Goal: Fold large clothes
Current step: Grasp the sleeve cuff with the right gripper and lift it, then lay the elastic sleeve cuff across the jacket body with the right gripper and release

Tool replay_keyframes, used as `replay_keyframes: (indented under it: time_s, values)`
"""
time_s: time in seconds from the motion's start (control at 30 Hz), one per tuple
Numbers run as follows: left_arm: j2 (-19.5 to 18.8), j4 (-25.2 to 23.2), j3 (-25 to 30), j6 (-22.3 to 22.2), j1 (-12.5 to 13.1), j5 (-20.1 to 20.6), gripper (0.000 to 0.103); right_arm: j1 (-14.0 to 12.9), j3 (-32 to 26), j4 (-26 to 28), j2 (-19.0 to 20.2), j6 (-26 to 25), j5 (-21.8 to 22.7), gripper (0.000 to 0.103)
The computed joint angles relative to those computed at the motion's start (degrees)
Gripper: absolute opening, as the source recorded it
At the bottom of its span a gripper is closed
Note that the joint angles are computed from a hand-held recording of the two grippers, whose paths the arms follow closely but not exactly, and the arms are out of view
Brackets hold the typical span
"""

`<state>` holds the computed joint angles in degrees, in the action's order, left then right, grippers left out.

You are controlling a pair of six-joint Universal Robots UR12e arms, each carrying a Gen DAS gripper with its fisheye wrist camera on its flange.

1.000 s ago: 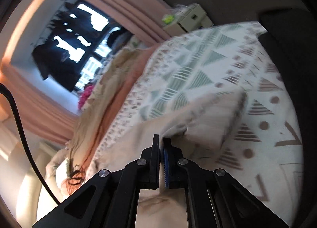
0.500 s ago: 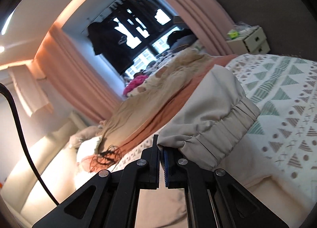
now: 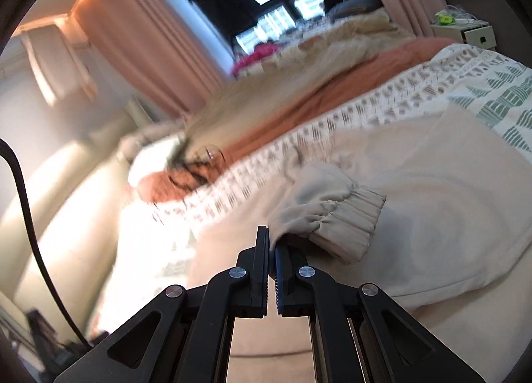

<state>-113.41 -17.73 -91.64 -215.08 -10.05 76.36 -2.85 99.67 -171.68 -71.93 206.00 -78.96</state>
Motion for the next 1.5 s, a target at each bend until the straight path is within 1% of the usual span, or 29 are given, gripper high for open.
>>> replay_keyframes:
  time_s: [0.03, 0.07, 0.1, 0.13, 0.17, 0.2, 0.23, 0.3, 0.43, 0.5, 0.67, 0.83, 0.93, 1.03, 1.17, 1.23, 1.3, 1.43, 1.5]
  values:
    - [0.05, 0.2, -0.08, -0.15, 0.11, -0.24, 0.092, 0.16, -0.75, 3.39, 0.63, -1.82, 2.65, 0.032]
    - [0.09, 0.3, -0.12, -0.22, 0.17, -0.37, 0.092, 0.15, -1.29, 6.61, 1.17, -3.47, 5.2, 0.048]
    - [0.11, 0.38, -0.13, -0.3, 0.21, -0.5, 0.092, 0.39, -1.21, 8.52, 1.31, -4.57, 5.51, 0.049]
    - [0.1, 0.38, -0.12, -0.35, 0.25, -0.64, 0.092, 0.66, -0.9, 9.82, 1.12, -5.18, 4.34, 0.049]
    - [0.11, 0.37, -0.11, -0.41, 0.27, -0.81, 0.092, 0.73, -0.64, 11.19, 0.78, -5.11, 3.19, 0.049]
    - [0.11, 0.32, -0.07, -0.48, 0.21, -0.9, 0.092, 0.44, 0.09, 11.32, 0.33, -4.11, 3.24, 0.049]
    - [0.1, 0.2, 0.04, -0.44, 0.08, -0.9, 0.092, -0.21, 1.28, 10.36, -0.24, -2.47, 4.55, 0.049]
    - [0.04, 0.0, 0.26, -0.16, -0.33, -0.7, 0.092, -1.38, 3.38, 9.32, -1.49, 0.31, 6.38, 0.053]
    - [-0.35, -0.59, 1.24, 1.23, -1.63, -0.03, 0.092, -2.65, 7.12, 7.26, -4.54, 2.58, 5.8, 0.055]
    - [-0.69, -0.82, 1.78, 2.05, -2.36, -0.03, 0.092, -4.02, 9.39, 5.49, -6.04, 4.05, 6.15, 0.059]
    - [-1.97, -2.49, 3.94, 5.0, -4.63, 0.0, 0.092, -7.69, 11.71, 4.64, -7.41, 8.13, 6.93, 0.059]
    - [-3.82, -4.71, 6.62, 6.85, -7.16, 1.01, 0.092, -10.91, 13.97, 4.72, -9.41, 9.05, 5.6, 0.059]
    - [-5.11, -6.24, 8.35, 8.46, -8.61, 1.91, 0.092, -13.31, 15.68, 3.63, -10.28, 10.31, 6.17, 0.059]
    - [-6.41, -8.26, 10.03, 10.45, -10.02, 3.91, 0.092, -16.03, 17.32, 1.82, -10.56, 11.68, 7.5, 0.059]
    - [-8.21, -10.99, 12.26, 12.33, -11.33, 4.87, 0.092, -19.11, 18.37, 0.59, -10.39, 13.53, 9.38, 0.059]
    - [-9.04, -11.5, 13.25, 14.26, -12.09, 5.98, 0.092, -20.55, 18.8, -0.07, -10.22, 14.52, 10.54, 0.059]
    - [-10.01, -12.57, 14.48, 16.3, -12.91, 7.85, 0.092, -21.88, 19.16, -1.0, -9.83, 15.61, 12.06, 0.059]
    - [-11.85, -14.48, 16.77, 19.56, -14.0, 8.93, 0.092, -23.77, 19.06, -2.4, -8.66, 16.66, 14.3, 0.058]
    - [-12.82, -14.82, 17.95, 21.51, -14.67, 10.25, 0.092, -24.29, 18.87, -2.66, -8.19, 16.54, 14.69, 0.052]
